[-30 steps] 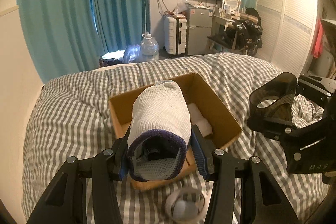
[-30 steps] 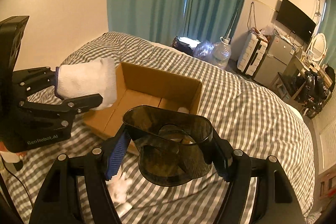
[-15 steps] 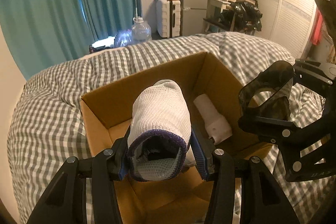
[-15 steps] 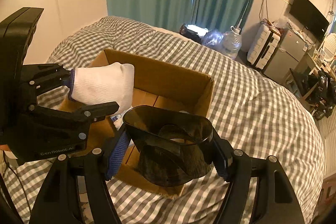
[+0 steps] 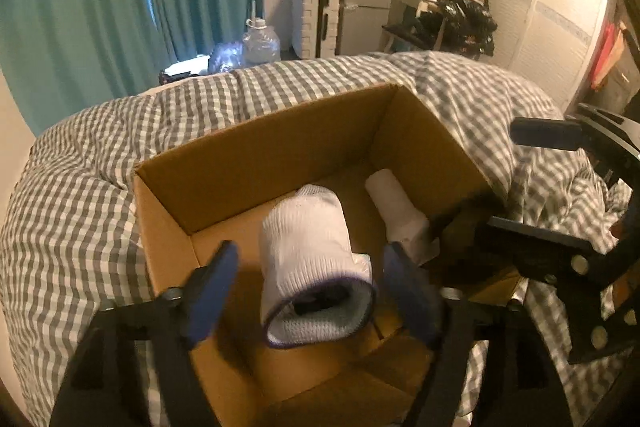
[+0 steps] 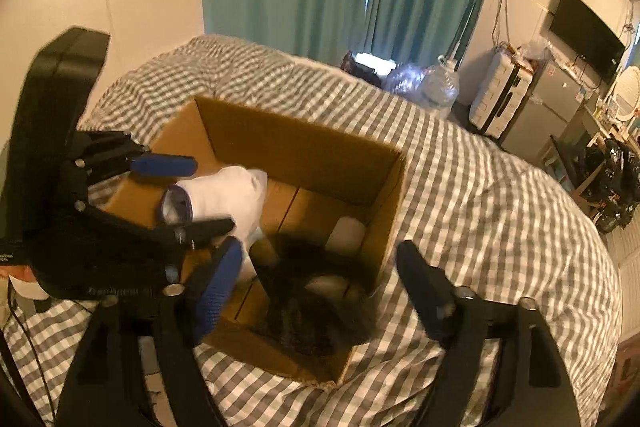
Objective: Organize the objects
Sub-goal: 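Place the sock and glasses case into the cardboard box and open both tools, then grasp the white-purple tube with the right tool while the left tool approaches the paper ring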
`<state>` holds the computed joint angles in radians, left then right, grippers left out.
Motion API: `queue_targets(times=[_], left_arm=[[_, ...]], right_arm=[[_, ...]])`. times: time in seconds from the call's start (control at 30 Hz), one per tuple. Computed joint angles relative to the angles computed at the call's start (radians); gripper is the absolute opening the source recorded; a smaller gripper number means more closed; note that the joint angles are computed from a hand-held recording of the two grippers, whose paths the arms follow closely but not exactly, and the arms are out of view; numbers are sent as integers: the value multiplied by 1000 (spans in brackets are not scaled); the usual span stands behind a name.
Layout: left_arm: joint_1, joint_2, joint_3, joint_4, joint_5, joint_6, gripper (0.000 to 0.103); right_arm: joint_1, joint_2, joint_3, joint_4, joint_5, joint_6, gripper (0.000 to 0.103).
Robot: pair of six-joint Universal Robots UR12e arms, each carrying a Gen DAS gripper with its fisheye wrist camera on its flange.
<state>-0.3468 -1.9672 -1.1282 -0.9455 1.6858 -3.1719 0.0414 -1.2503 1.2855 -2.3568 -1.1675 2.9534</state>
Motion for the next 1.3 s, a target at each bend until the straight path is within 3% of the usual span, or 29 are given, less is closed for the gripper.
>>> queue_targets(times=[0.17,0.4,0.6,0.9,1.3], left_arm=[[-13,17,12,-12,45,-13,85],[-49,80,-28,62,145,7,98],[-68,138,-69,91,188,4,100],[-98,218,-147,139,232,45,101],[-113,295,-298,150,267,-15,101]], right_arm=[[-9,-44,27,-31,-26,18,91],[-21,-127,71,-62,-94,81,96],[-20,-205,137,-151,-164,105,97],[-9,-290,193,-144,-237,141,97],[19,-326,274,-88,-178,127,97]])
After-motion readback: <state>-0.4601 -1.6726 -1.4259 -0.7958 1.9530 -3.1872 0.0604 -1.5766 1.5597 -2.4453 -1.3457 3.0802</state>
